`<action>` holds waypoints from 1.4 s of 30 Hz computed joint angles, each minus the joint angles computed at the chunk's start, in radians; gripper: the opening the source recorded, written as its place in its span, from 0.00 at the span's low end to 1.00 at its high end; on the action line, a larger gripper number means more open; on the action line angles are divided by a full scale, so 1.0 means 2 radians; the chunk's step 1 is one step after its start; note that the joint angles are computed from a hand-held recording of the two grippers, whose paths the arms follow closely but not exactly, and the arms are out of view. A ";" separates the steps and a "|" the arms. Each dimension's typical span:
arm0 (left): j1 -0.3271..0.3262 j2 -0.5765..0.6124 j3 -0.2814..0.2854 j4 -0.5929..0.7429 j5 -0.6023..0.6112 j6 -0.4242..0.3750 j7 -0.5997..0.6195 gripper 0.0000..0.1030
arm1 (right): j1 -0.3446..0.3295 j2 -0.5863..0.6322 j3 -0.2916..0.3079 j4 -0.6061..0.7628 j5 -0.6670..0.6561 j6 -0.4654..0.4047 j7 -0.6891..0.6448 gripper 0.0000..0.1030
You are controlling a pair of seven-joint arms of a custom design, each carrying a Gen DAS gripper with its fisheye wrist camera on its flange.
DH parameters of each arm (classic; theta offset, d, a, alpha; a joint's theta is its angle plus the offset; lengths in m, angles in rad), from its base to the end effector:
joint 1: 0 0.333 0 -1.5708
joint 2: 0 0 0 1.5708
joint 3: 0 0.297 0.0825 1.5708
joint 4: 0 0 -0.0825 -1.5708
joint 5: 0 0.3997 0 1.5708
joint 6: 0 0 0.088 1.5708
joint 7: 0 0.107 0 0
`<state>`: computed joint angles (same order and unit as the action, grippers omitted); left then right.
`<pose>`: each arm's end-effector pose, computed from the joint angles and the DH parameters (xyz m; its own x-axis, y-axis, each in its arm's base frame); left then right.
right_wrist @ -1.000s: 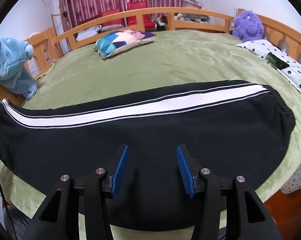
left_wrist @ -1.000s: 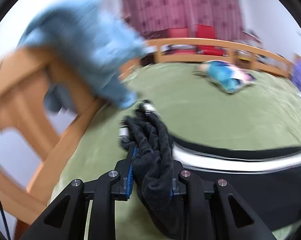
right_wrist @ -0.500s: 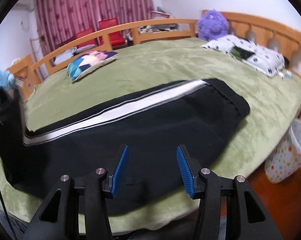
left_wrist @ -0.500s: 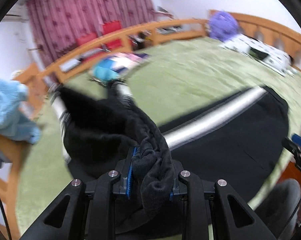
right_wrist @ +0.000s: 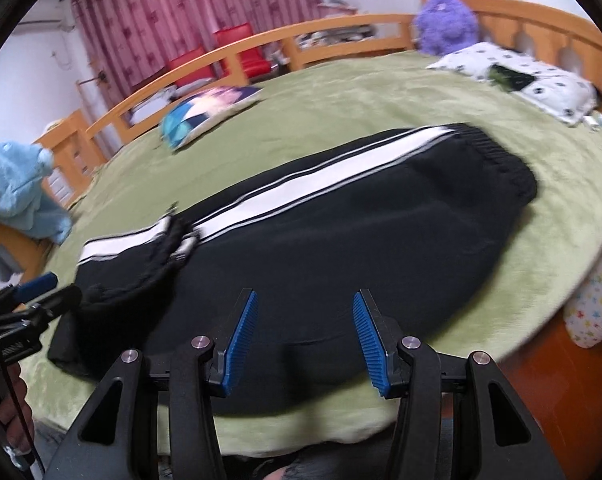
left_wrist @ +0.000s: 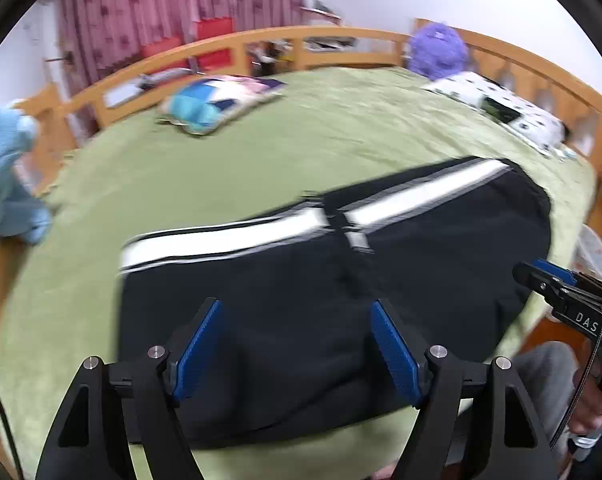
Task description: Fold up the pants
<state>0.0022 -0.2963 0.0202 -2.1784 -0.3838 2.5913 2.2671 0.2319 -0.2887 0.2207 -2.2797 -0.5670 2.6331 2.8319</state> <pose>0.5337 0.0200 0.5720 -0.3667 -0.9248 -0.1009 -0.6486 0.3319 -0.6850 0.4657 0.2485 0.5123 -0.2728 -0.9281 -0.2534 -0.6639 0.3722 -0.6486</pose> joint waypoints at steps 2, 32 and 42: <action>0.007 0.004 0.008 0.001 -0.002 0.017 0.005 0.72 | 0.015 0.032 -0.009 0.023 0.029 0.020 -0.034 0.48; 0.119 0.083 0.029 0.061 -0.060 -0.048 -0.009 0.72 | 0.082 0.243 -0.048 0.227 0.299 -0.011 -0.322 0.39; 0.109 0.080 0.017 0.055 -0.037 -0.053 -0.020 0.72 | 0.095 0.167 -0.062 0.158 0.093 0.062 -0.210 0.42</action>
<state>0.2202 -0.1365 0.0536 -2.0677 -0.4582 2.4844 2.2262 0.4218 0.0455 0.0970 -1.9638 -0.3812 2.7571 2.4111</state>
